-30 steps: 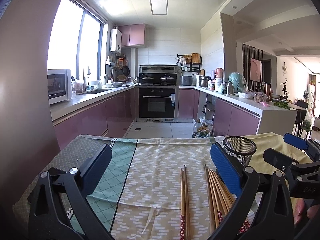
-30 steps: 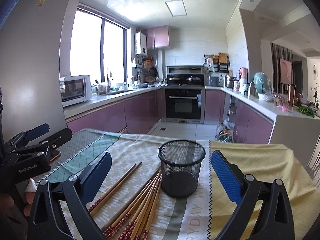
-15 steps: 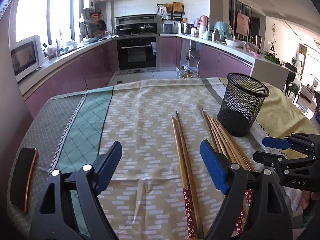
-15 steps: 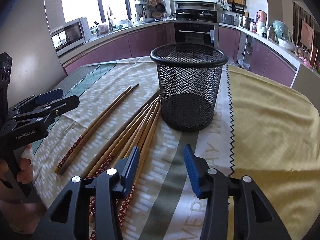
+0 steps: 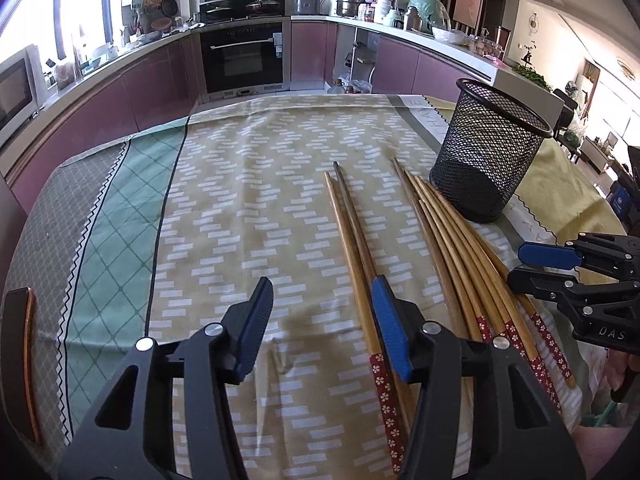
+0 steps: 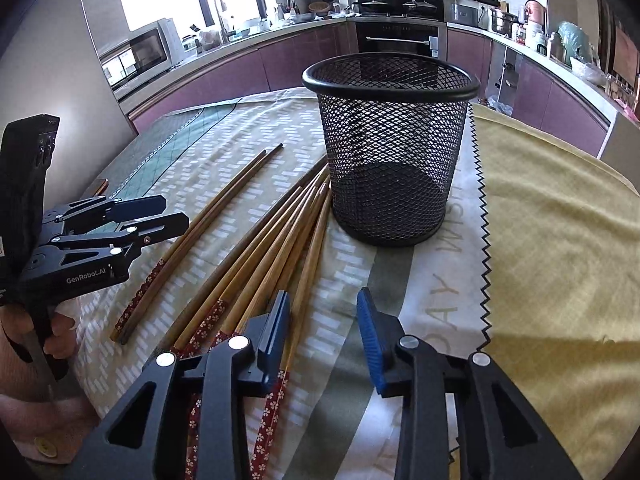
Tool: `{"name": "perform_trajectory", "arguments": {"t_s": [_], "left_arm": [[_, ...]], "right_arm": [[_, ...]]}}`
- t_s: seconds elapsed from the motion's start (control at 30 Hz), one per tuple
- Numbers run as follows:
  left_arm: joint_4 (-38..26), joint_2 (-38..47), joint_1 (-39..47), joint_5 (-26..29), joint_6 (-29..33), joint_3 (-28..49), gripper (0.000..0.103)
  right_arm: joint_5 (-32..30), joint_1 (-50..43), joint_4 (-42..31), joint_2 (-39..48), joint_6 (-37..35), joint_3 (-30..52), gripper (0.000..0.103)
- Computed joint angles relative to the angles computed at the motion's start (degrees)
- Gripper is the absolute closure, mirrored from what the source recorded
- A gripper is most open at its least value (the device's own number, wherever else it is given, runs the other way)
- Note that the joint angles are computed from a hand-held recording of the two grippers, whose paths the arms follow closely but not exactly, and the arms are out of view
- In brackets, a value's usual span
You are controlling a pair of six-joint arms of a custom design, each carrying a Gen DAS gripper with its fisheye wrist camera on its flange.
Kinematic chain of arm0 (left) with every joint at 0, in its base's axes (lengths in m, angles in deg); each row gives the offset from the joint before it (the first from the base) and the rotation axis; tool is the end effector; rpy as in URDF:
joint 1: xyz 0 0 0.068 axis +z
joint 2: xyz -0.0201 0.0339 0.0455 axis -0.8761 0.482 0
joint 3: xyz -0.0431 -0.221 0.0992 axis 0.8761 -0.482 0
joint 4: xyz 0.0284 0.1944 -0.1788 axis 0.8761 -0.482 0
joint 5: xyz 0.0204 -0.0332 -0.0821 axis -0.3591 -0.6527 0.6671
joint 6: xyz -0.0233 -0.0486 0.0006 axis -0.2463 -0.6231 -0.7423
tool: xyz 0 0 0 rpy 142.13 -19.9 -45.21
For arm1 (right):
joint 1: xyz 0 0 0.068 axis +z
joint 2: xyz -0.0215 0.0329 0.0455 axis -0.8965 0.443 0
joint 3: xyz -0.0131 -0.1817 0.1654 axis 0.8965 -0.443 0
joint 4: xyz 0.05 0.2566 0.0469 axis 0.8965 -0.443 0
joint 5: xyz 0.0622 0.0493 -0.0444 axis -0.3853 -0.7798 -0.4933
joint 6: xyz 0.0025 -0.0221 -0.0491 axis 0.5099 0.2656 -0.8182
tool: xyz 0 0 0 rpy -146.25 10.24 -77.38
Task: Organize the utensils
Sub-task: 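Lower the right gripper onto a wooden chopstick and close it while the left gripper grasps another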
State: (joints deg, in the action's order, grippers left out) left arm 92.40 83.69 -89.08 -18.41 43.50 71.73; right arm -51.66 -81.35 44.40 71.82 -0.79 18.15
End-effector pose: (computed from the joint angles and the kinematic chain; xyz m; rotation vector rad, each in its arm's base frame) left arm 0.2741 -0.1356 0.0395 0.0375 2.4356 -0.0921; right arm 0.3372 -0.0875 0.0522 -0.6590 2.4534 0.4025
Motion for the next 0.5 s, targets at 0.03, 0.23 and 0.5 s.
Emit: {"name": "perform_trajectory", "arguments": {"t_s": [0.03, 0.23, 0.5], "left_arm": [[-0.2, 0.5, 0.6, 0.9, 0.3, 0.5, 0.055], [-2.3, 2.3, -0.1, 0.2, 1.7, 3.2, 0.055], [-6.8, 5.4, -0.2, 0.4, 2.5, 8.9, 0.08]], "right_arm": [[0.5, 0.3, 0.3, 0.0, 0.0, -0.1, 0.073], [2.5, 2.2, 1.9, 0.0, 0.8, -0.2, 0.077], [3.1, 3.9, 1.2, 1.4, 1.4, 1.9, 0.095]]}}
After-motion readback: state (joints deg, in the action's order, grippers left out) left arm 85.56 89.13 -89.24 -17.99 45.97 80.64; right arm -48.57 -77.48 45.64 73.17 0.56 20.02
